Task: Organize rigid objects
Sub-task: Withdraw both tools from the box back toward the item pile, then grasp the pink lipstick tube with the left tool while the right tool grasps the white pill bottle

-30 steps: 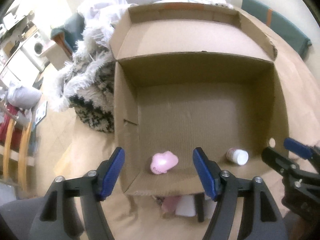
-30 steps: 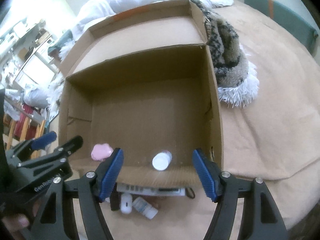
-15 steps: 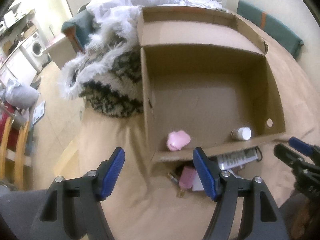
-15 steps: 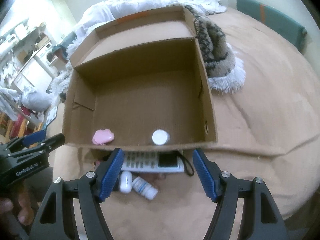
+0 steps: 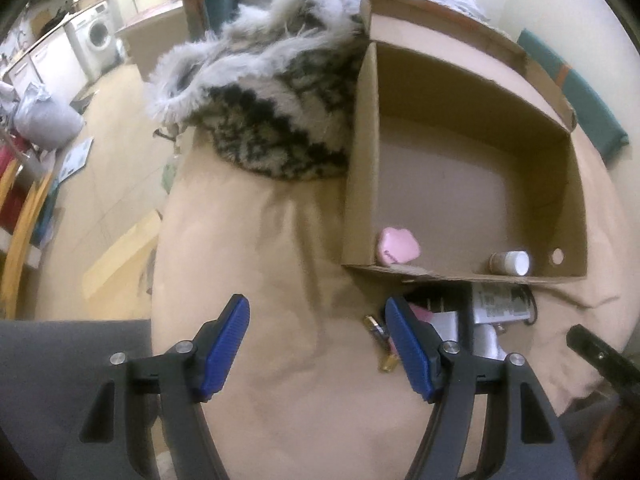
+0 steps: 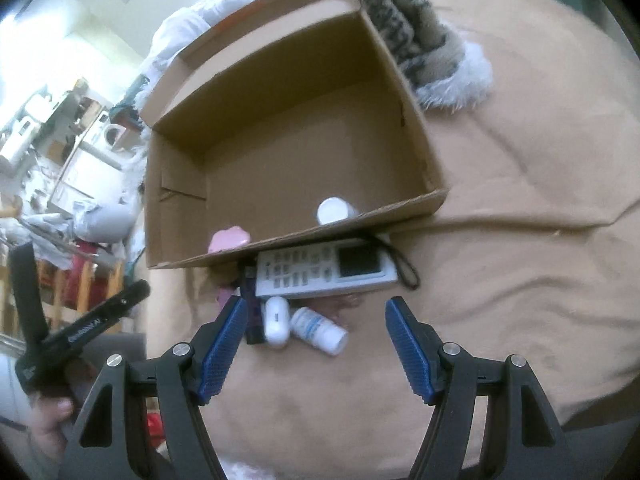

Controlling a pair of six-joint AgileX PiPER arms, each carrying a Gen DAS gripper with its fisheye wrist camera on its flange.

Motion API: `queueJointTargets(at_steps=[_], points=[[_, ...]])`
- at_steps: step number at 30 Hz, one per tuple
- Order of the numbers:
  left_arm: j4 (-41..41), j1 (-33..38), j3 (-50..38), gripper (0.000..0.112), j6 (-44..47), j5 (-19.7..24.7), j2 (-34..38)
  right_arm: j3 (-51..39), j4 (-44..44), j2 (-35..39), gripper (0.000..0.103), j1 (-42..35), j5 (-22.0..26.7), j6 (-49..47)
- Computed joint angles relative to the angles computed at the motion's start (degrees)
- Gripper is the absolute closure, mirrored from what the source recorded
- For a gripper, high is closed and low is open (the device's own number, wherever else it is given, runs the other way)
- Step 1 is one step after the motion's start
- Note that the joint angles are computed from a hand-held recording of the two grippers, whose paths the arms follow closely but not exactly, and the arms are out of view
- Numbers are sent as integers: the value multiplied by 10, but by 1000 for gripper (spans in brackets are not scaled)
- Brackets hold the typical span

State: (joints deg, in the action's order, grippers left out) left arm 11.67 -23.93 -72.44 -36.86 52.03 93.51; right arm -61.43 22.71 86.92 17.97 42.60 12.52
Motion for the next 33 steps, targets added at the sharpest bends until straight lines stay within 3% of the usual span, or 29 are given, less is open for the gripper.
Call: queueJointTargets(at_steps=[6,9,14,19,23,25,33], points=[[-44,20,-5,45,39,1,26,-16,-15,29,28,13,1,30],[-106,24,-24,47,104,5,56,-20,-14,35,28,15,4,29],[-156,9,-53,68,175,5,100,-11,64,43,28,-9,7,-27],[-214,13,-79,75,228,7,151,-4,98,45,28,-25,11,-44],[-279,35,-80,91,273,-3,170,2,114,46,28,-35,15,-56],[-307,48,-82,91,286,3,174,1,117,49,28,-37,18,-59],[-252,32,-70,92,242,-10,143,-4,117,58,28,-37,25,-62]])
